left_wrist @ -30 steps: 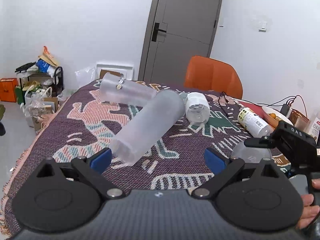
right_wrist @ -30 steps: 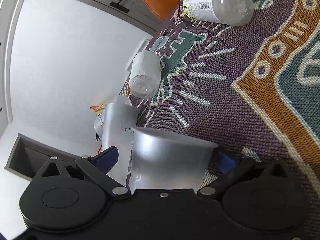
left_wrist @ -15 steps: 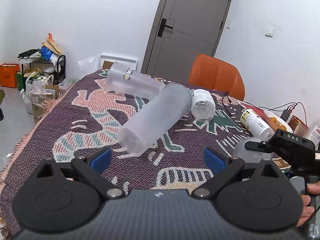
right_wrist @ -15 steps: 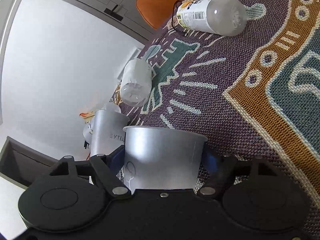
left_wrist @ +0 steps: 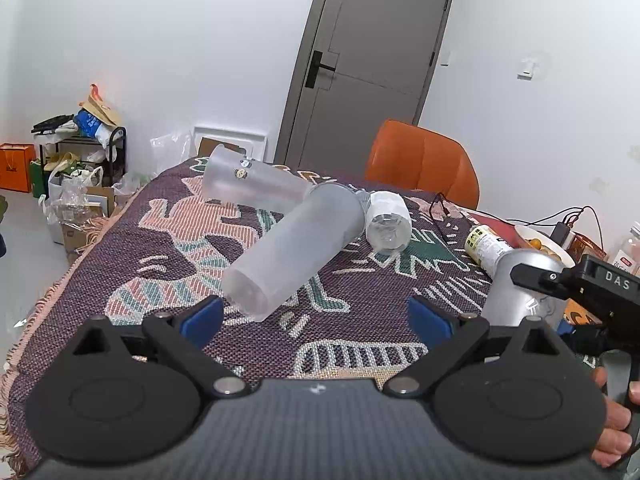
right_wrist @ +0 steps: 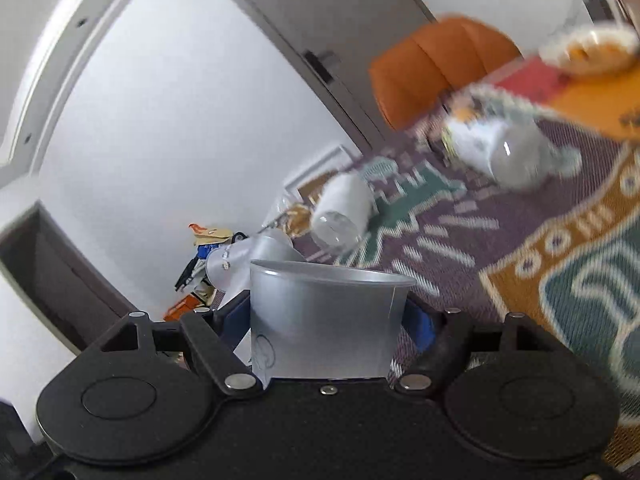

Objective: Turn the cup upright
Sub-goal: 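Lift the frosted cup with the right gripper and rotate it rim-up, then lower the upright frosted cup onto the blanket with the right gripper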

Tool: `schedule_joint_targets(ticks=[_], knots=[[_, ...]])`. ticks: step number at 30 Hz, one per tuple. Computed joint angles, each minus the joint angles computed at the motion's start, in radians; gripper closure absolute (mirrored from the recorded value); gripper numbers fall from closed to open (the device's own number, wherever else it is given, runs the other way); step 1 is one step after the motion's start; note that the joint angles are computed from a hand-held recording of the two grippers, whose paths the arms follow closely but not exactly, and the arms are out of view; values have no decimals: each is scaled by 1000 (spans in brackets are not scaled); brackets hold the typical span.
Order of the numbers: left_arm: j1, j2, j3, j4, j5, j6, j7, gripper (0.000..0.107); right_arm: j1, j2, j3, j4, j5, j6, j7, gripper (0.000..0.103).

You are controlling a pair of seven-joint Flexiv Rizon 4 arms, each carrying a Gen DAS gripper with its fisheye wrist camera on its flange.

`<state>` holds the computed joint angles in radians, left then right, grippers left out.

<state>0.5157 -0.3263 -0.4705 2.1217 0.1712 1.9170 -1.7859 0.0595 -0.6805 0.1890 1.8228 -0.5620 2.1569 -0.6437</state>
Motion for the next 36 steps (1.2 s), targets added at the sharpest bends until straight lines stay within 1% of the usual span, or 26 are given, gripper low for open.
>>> schedule_joint_targets(ticks=[2,4,11,13,16,21,24,30,32,33,34,36], knots=[[-13,6,15,3,-3,3,0,9,83,27,-75,24,82,34,-108,28],[-21,13,26,7,-5,7,-1,9,121,44,-105,37,125,43,-184,28],[-39,31,66,20,4,19,-24,9,162,55,-114,29,182,35,-339,28],[-39,33,73,23,6,20,-32,9,194,58,-133,26,220,35,-397,28],[-26,36,69,27,15,21,-46,9,268,68,-178,29,309,44,-513,28],[-3,38,62,35,36,31,-72,9,355,68,-223,12,433,52,-683,28],[18,40,52,39,51,33,-91,9,364,72,-211,10,459,42,-737,28],[62,48,31,53,85,41,-130,9,448,72,-255,10,573,48,-886,27],[88,50,11,58,101,43,-145,9,451,74,-248,14,583,33,-913,27],[99,50,2,59,110,45,-152,9,457,76,-250,18,592,29,-928,26],[106,49,-3,60,116,48,-158,9,464,81,-252,22,601,21,-942,22],[113,49,-7,62,128,48,-165,9,494,90,-272,30,645,13,-972,7]])
